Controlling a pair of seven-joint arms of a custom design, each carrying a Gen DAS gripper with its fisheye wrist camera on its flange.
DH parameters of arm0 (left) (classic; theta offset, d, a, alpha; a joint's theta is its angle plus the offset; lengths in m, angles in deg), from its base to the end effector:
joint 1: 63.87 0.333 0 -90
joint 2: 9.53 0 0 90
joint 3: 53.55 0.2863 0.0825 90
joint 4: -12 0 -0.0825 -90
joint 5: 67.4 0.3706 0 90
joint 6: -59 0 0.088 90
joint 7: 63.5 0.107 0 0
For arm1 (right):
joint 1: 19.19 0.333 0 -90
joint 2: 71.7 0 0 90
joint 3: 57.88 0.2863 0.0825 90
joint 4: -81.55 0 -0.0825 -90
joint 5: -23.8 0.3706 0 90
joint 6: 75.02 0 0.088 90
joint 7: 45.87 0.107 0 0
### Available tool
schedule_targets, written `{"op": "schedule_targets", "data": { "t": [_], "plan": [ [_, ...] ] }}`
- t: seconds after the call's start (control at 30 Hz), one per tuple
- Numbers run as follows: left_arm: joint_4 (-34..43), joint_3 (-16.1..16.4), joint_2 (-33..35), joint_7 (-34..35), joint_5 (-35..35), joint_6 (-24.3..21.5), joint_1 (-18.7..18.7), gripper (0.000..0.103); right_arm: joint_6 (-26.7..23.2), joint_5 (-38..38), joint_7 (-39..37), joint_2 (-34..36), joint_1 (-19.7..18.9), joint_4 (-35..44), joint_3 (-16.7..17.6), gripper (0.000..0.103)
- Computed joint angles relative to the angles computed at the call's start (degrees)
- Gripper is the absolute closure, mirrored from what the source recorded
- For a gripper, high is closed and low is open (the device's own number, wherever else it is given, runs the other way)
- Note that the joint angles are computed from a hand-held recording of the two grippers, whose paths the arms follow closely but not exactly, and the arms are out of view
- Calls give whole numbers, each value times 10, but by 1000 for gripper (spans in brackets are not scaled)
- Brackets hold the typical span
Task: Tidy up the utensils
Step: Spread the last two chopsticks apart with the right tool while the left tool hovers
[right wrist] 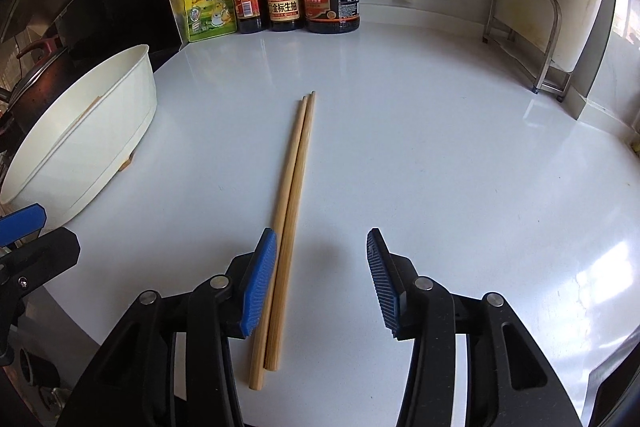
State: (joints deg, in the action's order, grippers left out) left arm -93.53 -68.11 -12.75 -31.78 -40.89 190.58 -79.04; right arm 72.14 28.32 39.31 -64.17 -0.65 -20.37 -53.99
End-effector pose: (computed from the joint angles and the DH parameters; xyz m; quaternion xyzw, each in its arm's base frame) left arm 0.5033 -0.2800 0.5761 -0.7546 0.5713 -0.2406 0.2152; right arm 0.5848 0.2377 0.5297 -0.7935 0.5145 -0.1624 0.2813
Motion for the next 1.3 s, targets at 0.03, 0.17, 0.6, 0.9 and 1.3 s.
{"op": "schedule_targets", "data": {
  "t": [0.03,0.17,0.6,0.9,1.3],
  "plan": [
    [3,0,3,-1,1,-2,0,17,-1,-4,0,4,1,3,0,58],
    [12,0,11,1,1,-8,-2,17,9,-43,21,9,8,0,-5,58],
    [46,1,49,-3,-7,-8,-12,17,-4,-32,-16,13,5,5,-1,95],
    [122,9,125,7,-24,-9,-28,17,-12,29,-35,3,-18,-4,-8,97],
    [240,30,222,-20,-10,-62,-64,17,-24,67,-57,-2,-53,-5,-19,97]
  ]
}}
